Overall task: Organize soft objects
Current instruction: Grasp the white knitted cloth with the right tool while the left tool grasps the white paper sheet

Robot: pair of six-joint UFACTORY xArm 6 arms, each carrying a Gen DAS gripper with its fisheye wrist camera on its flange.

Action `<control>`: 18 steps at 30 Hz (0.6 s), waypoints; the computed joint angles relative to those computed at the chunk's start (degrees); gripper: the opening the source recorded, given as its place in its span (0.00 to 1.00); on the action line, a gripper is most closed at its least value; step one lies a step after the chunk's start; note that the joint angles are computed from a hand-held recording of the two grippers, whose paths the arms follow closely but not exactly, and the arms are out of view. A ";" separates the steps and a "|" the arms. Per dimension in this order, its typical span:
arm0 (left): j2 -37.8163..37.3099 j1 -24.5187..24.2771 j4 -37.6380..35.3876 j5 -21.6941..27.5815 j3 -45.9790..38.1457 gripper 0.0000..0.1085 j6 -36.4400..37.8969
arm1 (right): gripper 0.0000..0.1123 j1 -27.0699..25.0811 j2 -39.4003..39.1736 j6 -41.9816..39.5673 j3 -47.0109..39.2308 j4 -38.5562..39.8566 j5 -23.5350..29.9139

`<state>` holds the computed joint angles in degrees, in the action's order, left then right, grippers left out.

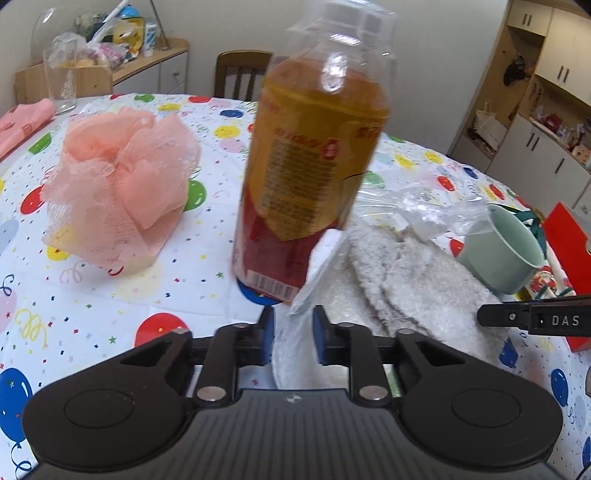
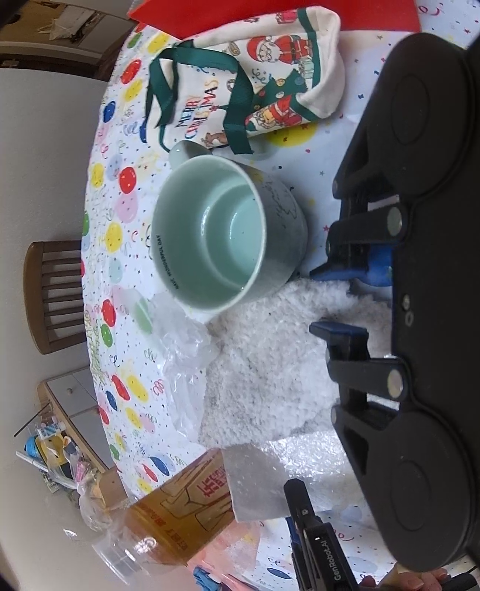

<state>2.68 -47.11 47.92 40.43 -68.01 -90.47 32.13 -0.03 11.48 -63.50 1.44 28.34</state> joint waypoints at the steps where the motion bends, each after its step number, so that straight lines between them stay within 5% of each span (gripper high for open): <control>1: -0.07 -0.09 0.47 -0.16 -0.08 0.13 -0.17 | 0.15 0.12 -0.29 -0.13 0.19 -0.25 -0.21; 18: -1.80 -2.24 3.96 0.64 -2.85 0.01 -0.44 | 0.04 1.41 -7.03 -4.63 3.05 -0.30 -5.76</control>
<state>0.88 -49.34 51.88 41.07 -70.86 -90.90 33.54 -7.06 6.85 -60.45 1.13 22.58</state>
